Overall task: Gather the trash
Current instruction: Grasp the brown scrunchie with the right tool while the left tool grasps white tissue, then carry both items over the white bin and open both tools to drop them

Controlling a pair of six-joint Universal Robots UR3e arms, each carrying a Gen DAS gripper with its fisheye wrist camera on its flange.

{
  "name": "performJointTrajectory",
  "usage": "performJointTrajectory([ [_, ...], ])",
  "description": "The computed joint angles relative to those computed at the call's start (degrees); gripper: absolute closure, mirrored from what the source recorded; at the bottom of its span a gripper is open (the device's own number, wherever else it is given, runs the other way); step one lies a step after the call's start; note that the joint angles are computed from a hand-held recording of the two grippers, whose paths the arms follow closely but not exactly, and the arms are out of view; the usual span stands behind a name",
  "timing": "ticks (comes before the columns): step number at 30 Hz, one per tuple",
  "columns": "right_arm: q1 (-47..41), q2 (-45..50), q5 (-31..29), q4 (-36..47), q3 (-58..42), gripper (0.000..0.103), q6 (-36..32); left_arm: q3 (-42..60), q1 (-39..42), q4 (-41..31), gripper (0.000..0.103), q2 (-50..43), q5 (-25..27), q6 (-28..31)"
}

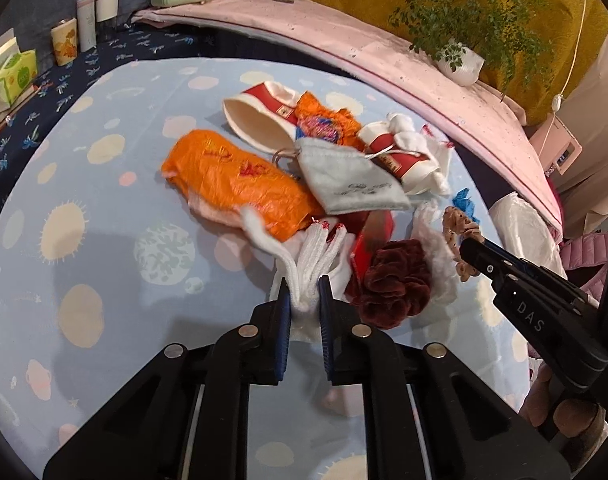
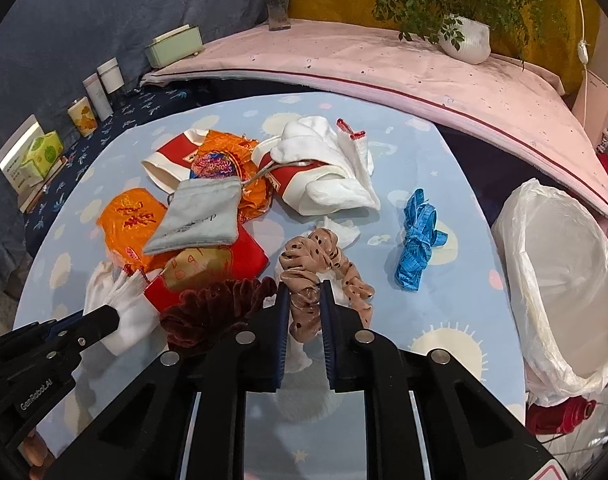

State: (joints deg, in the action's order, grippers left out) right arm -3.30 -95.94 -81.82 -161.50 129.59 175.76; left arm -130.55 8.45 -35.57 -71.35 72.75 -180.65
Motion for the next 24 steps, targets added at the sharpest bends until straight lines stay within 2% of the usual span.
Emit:
performJointTrajectory([
  [7,-6.6,-10.3,4.7,5.7,1.4,0.091,-3.0,5.1,-3.2,-3.9,0.091,3.5,0.1,-2.4],
  [12,-14.0,-18.7,9.6,11.5,2.1,0.091,-6.3,10.4,-8.3,-4.1,0.091,2.1,1.8,-5.1],
  [20,-29.8,-31.7,18.6,22.7,3.3,0.091,-14.2,23.6,-21.1,-1.1,0.091,-8.8,5.7,-10.4],
  [24,-41.1,-38.2,24.7,31.7,3.7,0.091,-20.6,31.6,-27.7,-0.1,0.091,-16.7,8.2,-12.2],
])
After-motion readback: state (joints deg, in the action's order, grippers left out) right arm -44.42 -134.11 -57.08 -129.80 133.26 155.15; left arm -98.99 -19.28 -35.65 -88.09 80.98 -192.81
